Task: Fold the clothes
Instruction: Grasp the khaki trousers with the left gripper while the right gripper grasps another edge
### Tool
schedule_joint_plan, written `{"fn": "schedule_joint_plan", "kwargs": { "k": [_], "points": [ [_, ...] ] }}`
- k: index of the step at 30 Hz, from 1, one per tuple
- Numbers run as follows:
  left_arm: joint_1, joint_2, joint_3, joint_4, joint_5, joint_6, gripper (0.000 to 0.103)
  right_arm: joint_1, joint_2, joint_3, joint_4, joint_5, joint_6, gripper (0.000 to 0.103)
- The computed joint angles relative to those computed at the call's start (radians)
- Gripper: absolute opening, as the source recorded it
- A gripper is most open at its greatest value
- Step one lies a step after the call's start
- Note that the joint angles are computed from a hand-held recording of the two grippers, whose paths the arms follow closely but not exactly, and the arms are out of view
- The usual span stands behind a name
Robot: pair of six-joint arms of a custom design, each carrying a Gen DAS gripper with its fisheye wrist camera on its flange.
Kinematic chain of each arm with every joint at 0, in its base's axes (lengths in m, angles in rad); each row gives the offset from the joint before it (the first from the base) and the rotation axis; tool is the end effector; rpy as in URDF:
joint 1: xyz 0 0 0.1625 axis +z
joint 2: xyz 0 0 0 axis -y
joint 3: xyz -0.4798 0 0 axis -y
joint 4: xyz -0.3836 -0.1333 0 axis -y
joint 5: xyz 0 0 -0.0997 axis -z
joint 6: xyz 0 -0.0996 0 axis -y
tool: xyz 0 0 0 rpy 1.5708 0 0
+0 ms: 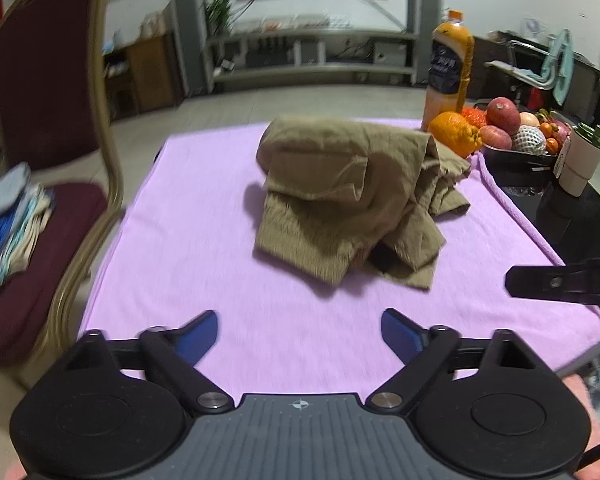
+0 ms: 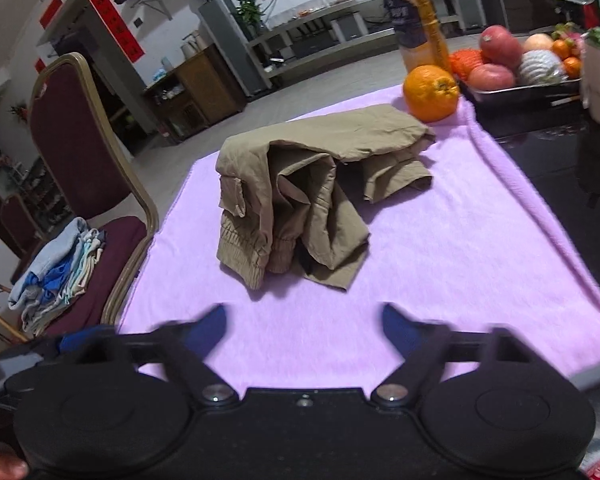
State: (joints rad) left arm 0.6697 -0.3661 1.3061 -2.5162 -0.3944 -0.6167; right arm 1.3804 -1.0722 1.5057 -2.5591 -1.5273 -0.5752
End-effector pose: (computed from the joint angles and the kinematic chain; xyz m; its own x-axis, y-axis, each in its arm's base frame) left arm -0.4671 -0.6572 -0.0133 -0.6512 -0.1158 -0.7500 0.4994 0.6788 -0.5383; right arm -0.0001 -0.7278 0.3907 -0.9143 -0.3143 0.2556 -0.4010 0.7910 -0.4621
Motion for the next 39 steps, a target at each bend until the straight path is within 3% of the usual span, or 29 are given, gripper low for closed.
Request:
{"fn": "schedule_joint_plan", "kwargs": {
  "k": [2,4,8,10,13,16,18,19,22,23,24,25,28,32,36,39],
  "points": [
    [0.019,0.029,-0.018,-0.140,-0.015,0.147,0.062,-0.010,0.029,-0.038,0.050,0.046,0.013,0.038],
    [0.039,0.062,-0.048,-0.247,-0.040,0.272,0.059,-0.016,0.058,-0.074,0.091,0.091,0.026,0.038],
    [0.071,0.132,-0.134,-0.349,-0.061,0.461,0.067,-0.022,0.094,-0.119,0.108,0.146,0.057,0.040],
    [0.084,0.174,-0.187,-0.403,-0.061,0.560,0.077,-0.027,0.107,-0.136,0.106,0.157,0.081,0.042],
    [0.103,0.243,-0.292,-0.440,-0.033,0.675,0.078,-0.037,0.123,-0.162,0.106,0.150,0.116,0.044],
    [0.129,0.291,-0.386,-0.388,-0.013,0.690,0.072,-0.050,0.133,-0.185,0.116,0.148,0.151,0.048],
    [0.141,0.317,-0.436,-0.369,0.008,0.702,0.060,-0.057,0.139,-0.197,0.121,0.146,0.167,0.049],
    [0.146,0.329,-0.457,-0.369,0.015,0.714,0.060,-0.060,0.143,-0.203,0.125,0.146,0.169,0.050],
    [0.152,0.375,-0.526,-0.436,0.039,0.859,0.063,-0.060,0.157,-0.223,0.139,0.143,0.163,0.050],
    [0.152,0.394,-0.557,-0.461,0.056,0.921,0.051,-0.059,0.164,-0.230,0.146,0.143,0.158,0.050],
    [0.152,0.393,-0.560,-0.495,0.057,0.942,0.018,-0.058,0.170,-0.237,0.152,0.143,0.153,0.050],
    [0.152,0.376,-0.542,-0.518,0.049,0.921,0.013,-0.056,0.176,-0.244,0.160,0.144,0.143,0.049],
    [0.153,0.318,-0.484,-0.561,0.039,0.842,0.012,-0.043,0.194,-0.245,0.166,0.160,0.036,0.037],
    [0.159,0.272,-0.438,-0.601,0.042,0.835,0.012,-0.014,0.243,-0.255,0.125,0.135,-0.073,0.036],
    [0.165,0.267,-0.413,-0.639,0.041,0.895,0.015,0.005,0.319,-0.328,0.164,0.115,-0.032,0.037],
    [0.168,0.277,-0.423,-0.631,0.038,0.937,0.028,0.015,0.355,-0.348,0.147,0.112,0.004,0.042]
  ]
}}
